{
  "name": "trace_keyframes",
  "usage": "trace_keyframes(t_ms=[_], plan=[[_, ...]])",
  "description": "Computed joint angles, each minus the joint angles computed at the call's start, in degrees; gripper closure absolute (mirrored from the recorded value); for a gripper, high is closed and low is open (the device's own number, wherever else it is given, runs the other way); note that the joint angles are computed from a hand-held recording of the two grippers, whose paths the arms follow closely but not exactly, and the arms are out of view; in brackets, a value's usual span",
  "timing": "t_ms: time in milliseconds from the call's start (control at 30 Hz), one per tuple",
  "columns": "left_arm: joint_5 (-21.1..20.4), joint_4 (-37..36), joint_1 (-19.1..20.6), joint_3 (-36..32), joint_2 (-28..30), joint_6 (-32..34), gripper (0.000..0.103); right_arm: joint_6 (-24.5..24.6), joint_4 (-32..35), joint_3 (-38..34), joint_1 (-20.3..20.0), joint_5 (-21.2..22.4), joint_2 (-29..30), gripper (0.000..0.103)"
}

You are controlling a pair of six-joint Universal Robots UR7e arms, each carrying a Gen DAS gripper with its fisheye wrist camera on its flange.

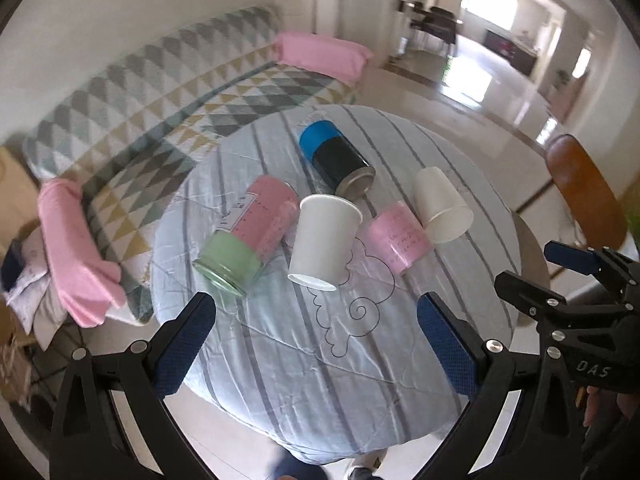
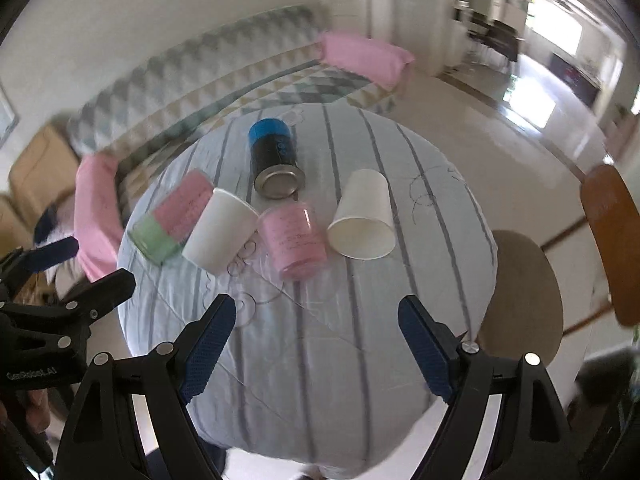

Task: Flip cup upright
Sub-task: 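Move the left tool toward the tipped pink plastic cup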

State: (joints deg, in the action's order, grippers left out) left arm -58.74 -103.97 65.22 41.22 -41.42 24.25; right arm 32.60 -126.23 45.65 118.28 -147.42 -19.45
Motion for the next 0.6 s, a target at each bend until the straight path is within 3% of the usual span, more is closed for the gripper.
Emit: trace_keyframes(t_ms=[200,300,500,600], plan=[[2.4,1.9,-0.3,-1.2,1.3,-6.9,0.001,-9.3,-4.6,0.1,-1.9,6.0,-0.2,0.018],[2.5,3.5,-0.3,-2.5,2.5,-9.3,0.001,-9.3,-0.2,-3.0,-2.9,8.7,0.4,0.019],[1.6,6.4,-0.5,-5.6,4.7,-11.8,0.001,-16.1,0.8,-5.6,-3.9,10.0,0.2,0.018],[2.4,8.9,-0.5,-8.0,6.4,-15.4,0.001,-19.3,8.0,-11.4,-4.7,10.6,1.8,0.019]])
